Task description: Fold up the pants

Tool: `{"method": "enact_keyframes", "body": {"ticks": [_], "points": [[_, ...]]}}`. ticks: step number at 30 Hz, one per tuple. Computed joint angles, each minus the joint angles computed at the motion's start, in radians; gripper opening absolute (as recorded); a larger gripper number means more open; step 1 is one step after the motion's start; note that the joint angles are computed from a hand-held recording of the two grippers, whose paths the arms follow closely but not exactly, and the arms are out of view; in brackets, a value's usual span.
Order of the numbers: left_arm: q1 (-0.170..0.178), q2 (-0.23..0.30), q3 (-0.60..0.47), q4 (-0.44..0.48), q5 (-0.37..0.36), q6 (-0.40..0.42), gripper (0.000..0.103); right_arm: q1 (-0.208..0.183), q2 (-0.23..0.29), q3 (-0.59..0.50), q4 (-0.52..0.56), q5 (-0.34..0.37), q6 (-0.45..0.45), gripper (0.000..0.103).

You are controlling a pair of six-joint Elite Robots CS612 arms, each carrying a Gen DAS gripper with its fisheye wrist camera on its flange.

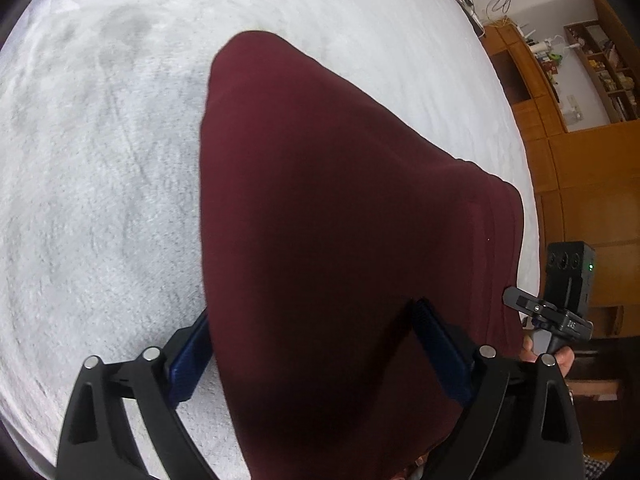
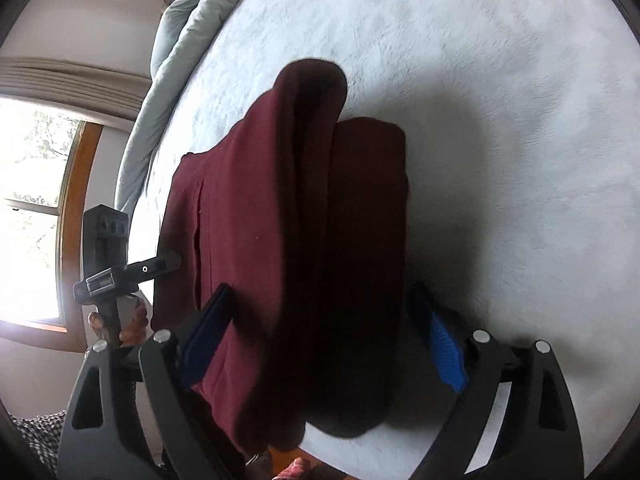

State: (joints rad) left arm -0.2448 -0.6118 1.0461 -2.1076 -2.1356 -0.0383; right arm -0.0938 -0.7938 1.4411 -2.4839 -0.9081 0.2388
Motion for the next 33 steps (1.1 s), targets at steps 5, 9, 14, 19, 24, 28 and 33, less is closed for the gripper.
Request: {"method": "enact_keyframes", "body": {"ticks": [5,9,14,19,24,28,33], "points": [[-0.017,-0.001,-0.011,-0.011,0.000,-0.031,0.089,0.011,0.012,-0.018,0.004,0.003,-0.023,0.078],[-0.050,-0.027,0.016,-0.045,0.126,-0.031,0.063,0.004,0.001,-0.003,-0.021,0.028,-0.011,0.049],[-0.052,-0.044,0.055,-0.145,0.091,-0.101,0.036,0.010,-0.017,0.012,-0.061,0.020,0.010,0.039],[-0.055,-0.059,0.083,-0.239,0.039,-0.138,0.034,0.019,-0.040,0.002,-0.075,0.008,-0.028,0.037],[-0.054,-0.044,0.048,-0.306,-0.040,-0.195,0.034,0.023,-0.054,-0.036,-0.078,-0.035,-0.069,0.037],[-0.068,-0.003,-0.053,-0.327,-0.032,-0.220,0.034,0.019,-0.041,-0.103,-0.075,-0.072,-0.094,0.036],[-0.082,0.099,-0.262,-0.284,0.012,-0.248,0.034,0.014,0.027,-0.241,-0.039,-0.095,-0.114,0.036]]}}
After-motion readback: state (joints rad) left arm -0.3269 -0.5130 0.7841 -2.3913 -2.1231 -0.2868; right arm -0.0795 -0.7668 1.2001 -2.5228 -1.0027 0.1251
